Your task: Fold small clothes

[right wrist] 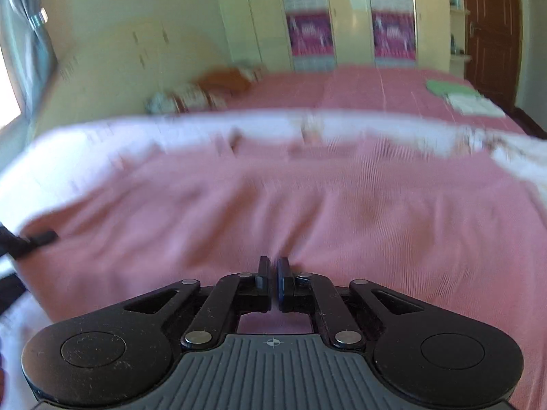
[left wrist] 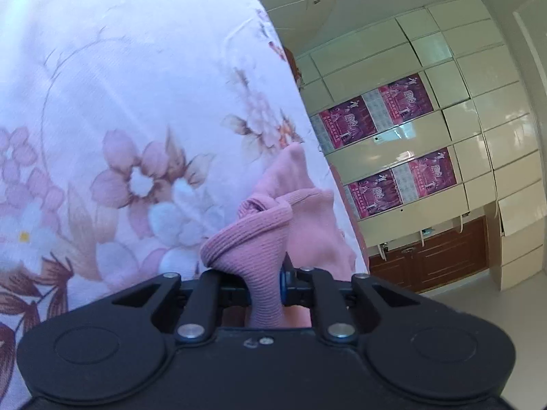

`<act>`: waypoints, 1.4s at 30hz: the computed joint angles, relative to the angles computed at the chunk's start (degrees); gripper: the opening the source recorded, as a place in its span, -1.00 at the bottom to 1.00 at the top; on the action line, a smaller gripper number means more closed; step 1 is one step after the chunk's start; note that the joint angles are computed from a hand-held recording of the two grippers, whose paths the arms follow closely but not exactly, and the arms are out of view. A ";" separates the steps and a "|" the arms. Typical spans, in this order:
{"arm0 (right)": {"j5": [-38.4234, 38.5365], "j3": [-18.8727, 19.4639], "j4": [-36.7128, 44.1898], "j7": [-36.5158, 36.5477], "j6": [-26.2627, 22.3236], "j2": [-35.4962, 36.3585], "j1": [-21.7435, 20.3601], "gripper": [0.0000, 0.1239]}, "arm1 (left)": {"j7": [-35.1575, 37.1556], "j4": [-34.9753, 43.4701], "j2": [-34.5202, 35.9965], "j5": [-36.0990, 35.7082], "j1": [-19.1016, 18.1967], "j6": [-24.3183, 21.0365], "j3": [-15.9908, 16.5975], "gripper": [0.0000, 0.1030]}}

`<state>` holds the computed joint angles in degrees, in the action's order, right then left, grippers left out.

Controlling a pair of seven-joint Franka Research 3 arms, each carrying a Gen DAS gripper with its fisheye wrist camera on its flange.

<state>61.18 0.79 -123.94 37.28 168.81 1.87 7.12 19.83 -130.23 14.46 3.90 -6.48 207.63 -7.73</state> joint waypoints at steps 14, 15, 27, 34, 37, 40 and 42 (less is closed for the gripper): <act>9.48 -0.99 2.65 -0.72 -7.88 0.87 -1.61 -1.00 | 4.74 3.92 -2.47 9.24 1.80 -3.60 -1.36 -0.79; 9.46 -1.03 2.71 -0.78 -8.45 0.79 -1.80 -1.00 | 6.43 5.53 -2.83 10.49 1.12 -4.80 -1.61 -0.79; 24.24 -9.78 -1.92 -1.69 -15.31 -8.27 -9.96 -1.00 | 24.79 42.50 18.04 27.62 -0.69 -38.88 -26.17 -0.76; 22.14 -15.52 -2.33 -1.01 -24.90 -10.02 -17.50 0.16 | 34.94 39.31 18.22 23.00 -3.63 -36.77 -28.74 -0.03; 21.10 -16.57 -2.25 -0.19 -30.55 -10.03 -19.25 0.01 | 21.23 30.51 8.99 27.98 -7.88 -28.87 -16.28 0.11; 19.47 -16.71 -1.80 1.04 -38.05 -9.21 -20.16 0.00 | 3.15 29.05 5.05 39.99 -14.38 -32.28 -2.42 0.20; 18.20 -15.65 -1.42 1.54 -39.83 -8.26 -20.09 0.00 | 9.57 28.33 4.90 30.14 -16.82 -34.44 1.96 0.15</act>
